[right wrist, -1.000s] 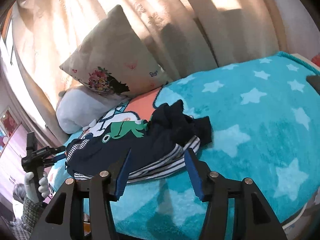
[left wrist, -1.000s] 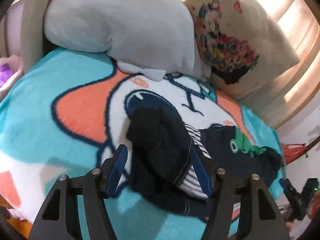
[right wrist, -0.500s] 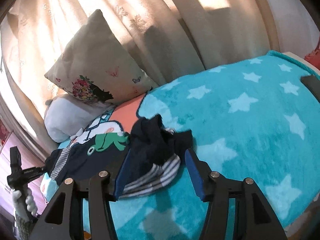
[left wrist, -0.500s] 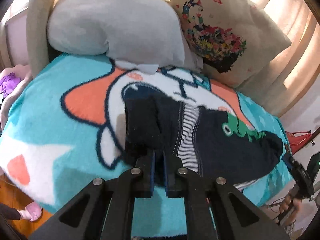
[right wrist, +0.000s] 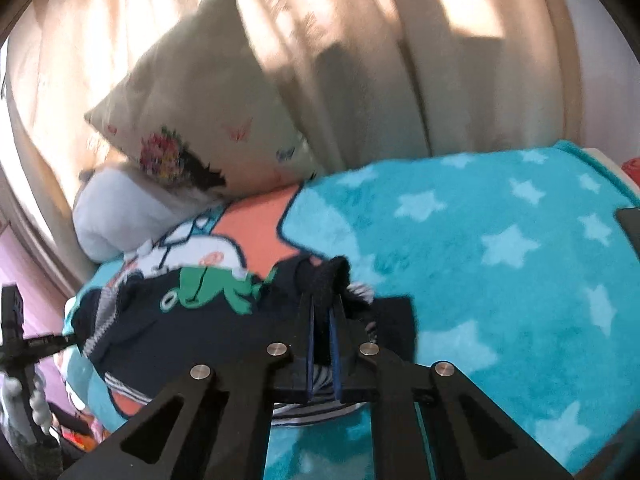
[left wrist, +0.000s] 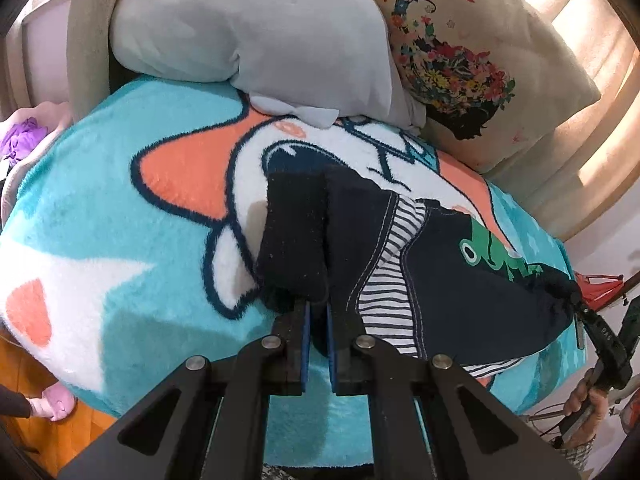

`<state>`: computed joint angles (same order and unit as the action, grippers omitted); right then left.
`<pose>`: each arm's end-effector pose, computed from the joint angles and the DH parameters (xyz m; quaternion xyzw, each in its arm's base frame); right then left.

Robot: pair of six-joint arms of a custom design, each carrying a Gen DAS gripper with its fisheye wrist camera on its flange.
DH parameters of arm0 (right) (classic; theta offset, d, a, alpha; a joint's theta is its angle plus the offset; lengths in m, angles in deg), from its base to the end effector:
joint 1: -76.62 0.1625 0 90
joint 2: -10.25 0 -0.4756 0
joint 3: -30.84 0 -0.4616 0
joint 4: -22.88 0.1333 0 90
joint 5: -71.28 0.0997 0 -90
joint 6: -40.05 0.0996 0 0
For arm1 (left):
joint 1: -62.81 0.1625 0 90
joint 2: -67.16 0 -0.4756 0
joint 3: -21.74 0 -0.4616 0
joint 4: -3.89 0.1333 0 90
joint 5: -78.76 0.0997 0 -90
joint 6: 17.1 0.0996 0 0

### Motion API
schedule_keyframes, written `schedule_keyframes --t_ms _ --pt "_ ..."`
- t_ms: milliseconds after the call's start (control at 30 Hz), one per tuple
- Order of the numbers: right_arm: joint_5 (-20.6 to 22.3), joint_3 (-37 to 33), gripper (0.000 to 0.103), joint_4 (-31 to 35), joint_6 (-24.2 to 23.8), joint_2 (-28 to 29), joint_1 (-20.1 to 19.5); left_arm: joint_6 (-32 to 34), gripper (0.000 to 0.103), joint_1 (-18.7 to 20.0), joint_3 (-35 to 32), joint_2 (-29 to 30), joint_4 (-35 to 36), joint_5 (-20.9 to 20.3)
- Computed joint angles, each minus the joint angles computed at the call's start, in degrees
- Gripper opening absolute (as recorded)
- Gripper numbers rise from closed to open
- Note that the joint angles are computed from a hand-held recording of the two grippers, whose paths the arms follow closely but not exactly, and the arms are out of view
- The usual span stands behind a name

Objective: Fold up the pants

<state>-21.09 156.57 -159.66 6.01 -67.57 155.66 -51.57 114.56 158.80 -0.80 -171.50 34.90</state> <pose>0.0221 -0.5651 0.2841 0.1773 -0.9078 0.3434 0.1629 -0.1226 -0.4868 0.1338 -0.0255 0.9121 -0.3349 0.2351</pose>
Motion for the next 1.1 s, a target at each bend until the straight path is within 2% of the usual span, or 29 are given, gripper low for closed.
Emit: schedule_keyframes --t_ms 67,167,300,367,433,500,567,667,800,867,1033,1100 --pt "-0.2 0.2 0.007 -0.3 0.6 -1.2 -0.3 -0.1 0.007 0.1 0.1 0.2 0.0 0.0" --pt "-2.9 0.2 0.005 -1.9 1.3 -1.4 -0.8 -0.5 0.008 0.9 -0.2 0.6 1.1 -0.4" --pt "-9.4 -0.5 0.004 -3.9 2.2 0.1 -1.4 -1.7 0.015 1.6 -0.3 0.8 2.9 -0.5" --pt "-10.7 -0.2 0.005 -5.8 2.4 0.5 -1.3 -0.4 0.018 1.2 0.6 0.2 1.2 -0.2" --pt "-8.3 0.8 0.007 -7.3 3.1 -0.5 -1.4 0.9 0.020 0.6 1.9 -0.7 -1.3 0.0" --pt "-4.9 1.7 0.017 -7.5 3.1 -1.6 -1.1 0.9 0.021 -0.3 3.1 -2.1 -1.8 1.9" --pt "-2.9 2.6 0.032 -8.7 1.4 -1.5 0.4 -0.1 0.022 -1.6 4.5 -3.5 -1.0 5.5" --pt "-0.6 3.1 0.036 -5.9 -0.6 -0.6 2.3 -0.8 0.025 -3.1 5.8 -4.4 -2.6 8.0" --pt "-2.7 1.4 0.036 -3.5 -1.5 4.1 4.8 3.6 0.037 -4.5 4.4 -2.0 -7.1 7.6" --pt "-3.0 0.2 0.036 -2.6 -0.5 5.9 4.8 6.0 0.048 -4.6 2.9 0.0 -8.6 6.8" --pt "-6.8 -2.5 0.037 -3.0 3.5 8.0 2.8 9.5 0.048 -3.0 -1.1 5.3 -10.3 2.9" --pt "-6.1 -3.1 0.037 -1.3 5.1 7.7 1.6 10.1 0.048 -2.0 -2.3 7.1 -9.6 2.0"
